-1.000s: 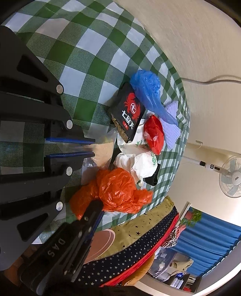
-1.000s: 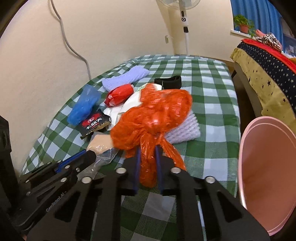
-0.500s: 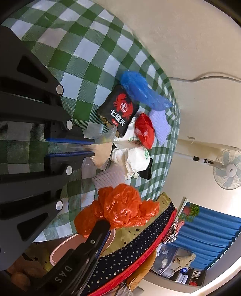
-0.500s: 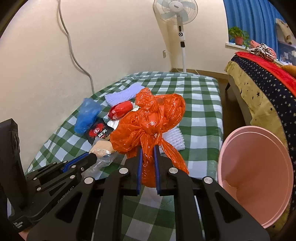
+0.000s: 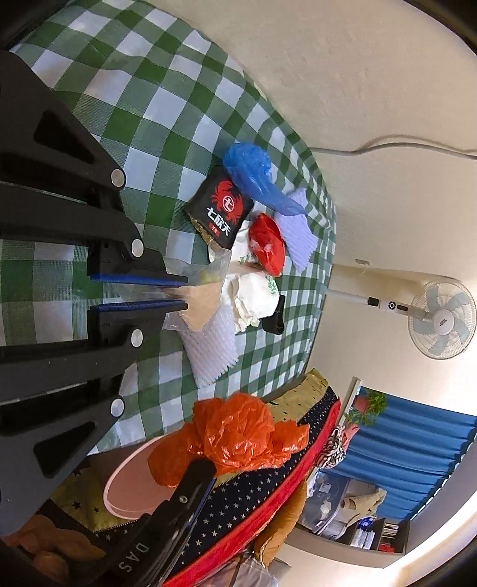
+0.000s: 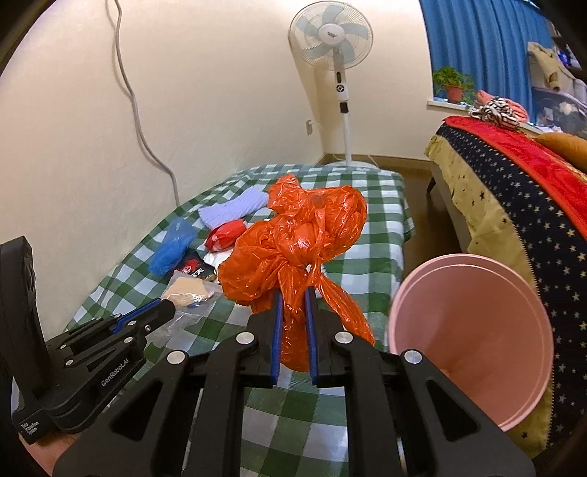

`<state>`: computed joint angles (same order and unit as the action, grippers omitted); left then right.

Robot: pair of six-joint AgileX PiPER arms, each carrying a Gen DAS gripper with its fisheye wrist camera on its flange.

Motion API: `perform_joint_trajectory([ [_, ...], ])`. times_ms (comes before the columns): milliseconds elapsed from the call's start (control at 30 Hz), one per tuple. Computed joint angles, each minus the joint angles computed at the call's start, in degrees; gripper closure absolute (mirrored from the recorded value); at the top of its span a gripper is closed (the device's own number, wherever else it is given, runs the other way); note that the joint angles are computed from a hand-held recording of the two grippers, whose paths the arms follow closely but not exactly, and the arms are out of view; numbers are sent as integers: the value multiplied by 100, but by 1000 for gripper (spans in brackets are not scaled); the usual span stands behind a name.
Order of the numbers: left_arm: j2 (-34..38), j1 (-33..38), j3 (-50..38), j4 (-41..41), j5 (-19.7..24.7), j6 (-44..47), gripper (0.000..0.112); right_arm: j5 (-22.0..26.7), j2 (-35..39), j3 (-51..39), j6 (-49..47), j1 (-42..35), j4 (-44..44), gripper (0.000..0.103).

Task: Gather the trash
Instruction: 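Carry the clear bag with left gripper while right carries the orange bag over the bin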

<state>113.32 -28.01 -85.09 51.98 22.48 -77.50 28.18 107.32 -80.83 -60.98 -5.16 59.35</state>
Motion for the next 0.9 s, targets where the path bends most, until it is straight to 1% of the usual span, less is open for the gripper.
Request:
perform_joint_trajectory([
  [200, -112, -156, 71, 189, 44, -167, 105, -65, -334, 329, -264, -175, 260, 91],
  [500, -169, -297, 79, 294, 1, -256, 105, -144, -610, 581, -376, -420, 412, 91],
  [700, -73, -340, -46, 178, -65, -121, 105, -171, -688, 623, -336, -579, 429, 91],
  [900, 75, -398, -307, -42, -81, 212, 105, -254, -762, 609, -273, -780, 482, 91],
])
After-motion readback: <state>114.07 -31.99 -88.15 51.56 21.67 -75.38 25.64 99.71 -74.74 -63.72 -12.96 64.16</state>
